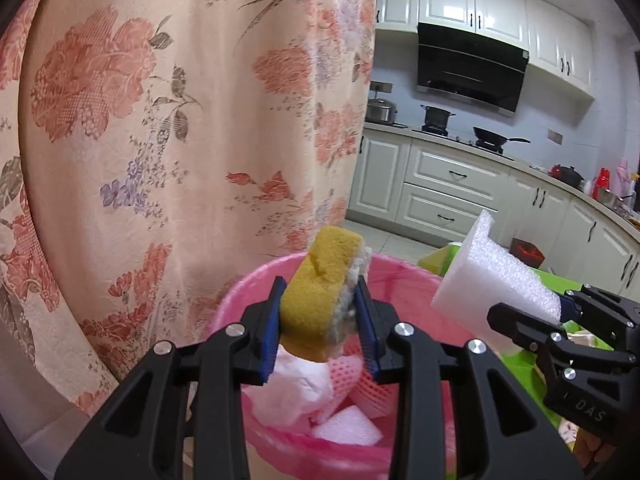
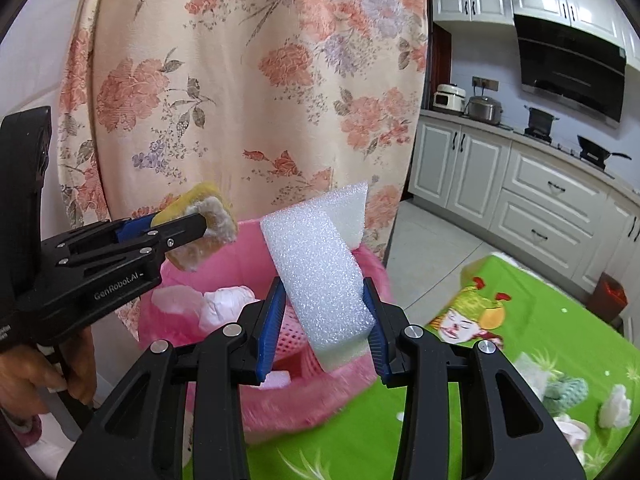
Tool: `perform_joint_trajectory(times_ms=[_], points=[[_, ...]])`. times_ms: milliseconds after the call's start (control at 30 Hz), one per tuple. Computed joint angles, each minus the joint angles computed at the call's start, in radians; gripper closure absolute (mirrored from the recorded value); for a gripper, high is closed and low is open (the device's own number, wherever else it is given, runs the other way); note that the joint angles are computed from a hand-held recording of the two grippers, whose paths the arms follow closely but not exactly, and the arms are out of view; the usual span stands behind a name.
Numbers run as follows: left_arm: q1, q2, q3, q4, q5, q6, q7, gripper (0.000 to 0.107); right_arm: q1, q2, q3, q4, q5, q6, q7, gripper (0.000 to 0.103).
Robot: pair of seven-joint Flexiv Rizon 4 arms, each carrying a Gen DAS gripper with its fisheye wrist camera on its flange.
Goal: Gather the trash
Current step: 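Carry the yellow sponge and foam strip to the pink bin and release both, then move both tools back over the remaining trash on the table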
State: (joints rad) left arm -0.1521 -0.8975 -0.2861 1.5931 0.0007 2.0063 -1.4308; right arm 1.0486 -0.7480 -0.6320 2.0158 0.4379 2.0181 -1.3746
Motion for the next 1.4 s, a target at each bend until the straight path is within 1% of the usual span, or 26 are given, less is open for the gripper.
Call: perform_joint_trajectory(times_ms=[67, 100, 133, 167, 200, 267, 300, 333, 367, 400, 433, 533, 633, 800, 933, 1000, 1233, 1333, 1400], points=[[-0.008, -0.009, 0.015, -0.015, -0.011, -0.004, 0.004, 0.07, -0.022, -0.009, 0.018, -0.021, -0.011, -0.003, 0.006, 0.064], [-0.012, -0.013, 0.022, -0.024, -0.019, -0.015, 0.007, 0.066, -0.047, -0.008, 0.043, -0.032, -0.026, 0.0, 0.008, 0.064], [-0.016, -0.014, 0.029, -0.025, -0.027, -0.021, 0.009, 0.063, -0.057, -0.008, 0.053, -0.037, -0.029, 0.001, 0.009, 0.06], [-0.023, -0.012, 0.04, -0.023, -0.038, -0.021, 0.009, 0.052, -0.068, -0.007, 0.065, -0.041, -0.034, -0.005, 0.011, 0.051], [-0.034, -0.011, 0.055, -0.018, -0.052, -0.012, 0.007, 0.043, -0.077, -0.005, 0.075, -0.039, -0.036, 0.001, 0.012, 0.049], [-0.036, -0.009, 0.063, -0.005, -0.06, 0.01, 0.001, 0.039, -0.085, -0.003, 0.087, -0.029, -0.029, 0.019, 0.009, 0.046], [-0.038, -0.006, 0.067, 0.002, -0.062, 0.009, 0.002, 0.035, -0.087, -0.001, 0.09, -0.024, -0.025, 0.022, 0.005, 0.044], [-0.044, -0.003, 0.076, 0.009, -0.067, 0.011, 0.005, 0.032, -0.089, 0.001, 0.094, -0.019, -0.02, 0.026, 0.0, 0.041], [-0.062, 0.0, 0.097, 0.014, -0.083, 0.016, 0.007, 0.026, -0.089, 0.005, 0.097, -0.008, -0.009, 0.035, -0.002, 0.041], [-0.091, 0.005, 0.13, 0.023, -0.111, 0.028, 0.01, 0.022, -0.096, 0.011, 0.106, -0.003, -0.005, 0.039, -0.005, 0.041], [-0.108, 0.009, 0.148, 0.034, -0.129, 0.037, 0.013, 0.02, -0.097, 0.016, 0.111, 0.005, 0.003, 0.044, -0.009, 0.041], [-0.123, 0.032, 0.157, 0.085, -0.152, 0.067, 0.009, 0.01, -0.079, 0.034, 0.106, 0.043, 0.051, 0.069, -0.024, 0.041], [-0.136, 0.054, 0.159, 0.138, -0.162, 0.108, 0.002, 0.009, -0.06, 0.052, 0.103, 0.08, 0.101, 0.093, -0.046, 0.036], [-0.148, 0.082, 0.144, 0.209, -0.139, 0.181, -0.006, 0.009, -0.027, 0.079, 0.102, 0.148, 0.197, 0.129, -0.093, 0.036], [-0.152, 0.099, 0.118, 0.237, -0.102, 0.191, -0.004, 0.009, -0.015, 0.094, 0.117, 0.199, 0.277, 0.156, -0.119, 0.036], [-0.163, 0.101, 0.109, 0.242, -0.091, 0.198, -0.003, 0.009, -0.022, 0.101, 0.135, 0.223, 0.311, 0.172, -0.126, 0.036], [-0.187, 0.084, 0.043, 0.219, -0.015, 0.123, 0.008, 0.009, -0.045, 0.118, 0.174, 0.297, 0.45, 0.229, -0.174, 0.036], [-0.21, 0.067, 0.026, 0.194, -0.01, 0.074, 0.018, 0.009, -0.082, 0.126, 0.214, 0.323, 0.495, 0.263, -0.189, 0.036], [-0.217, 0.044, -0.004, 0.166, 0.0, 0.041, 0.019, 0.009, -0.103, 0.127, 0.237, 0.34, 0.532, 0.287, -0.2, 0.036]])
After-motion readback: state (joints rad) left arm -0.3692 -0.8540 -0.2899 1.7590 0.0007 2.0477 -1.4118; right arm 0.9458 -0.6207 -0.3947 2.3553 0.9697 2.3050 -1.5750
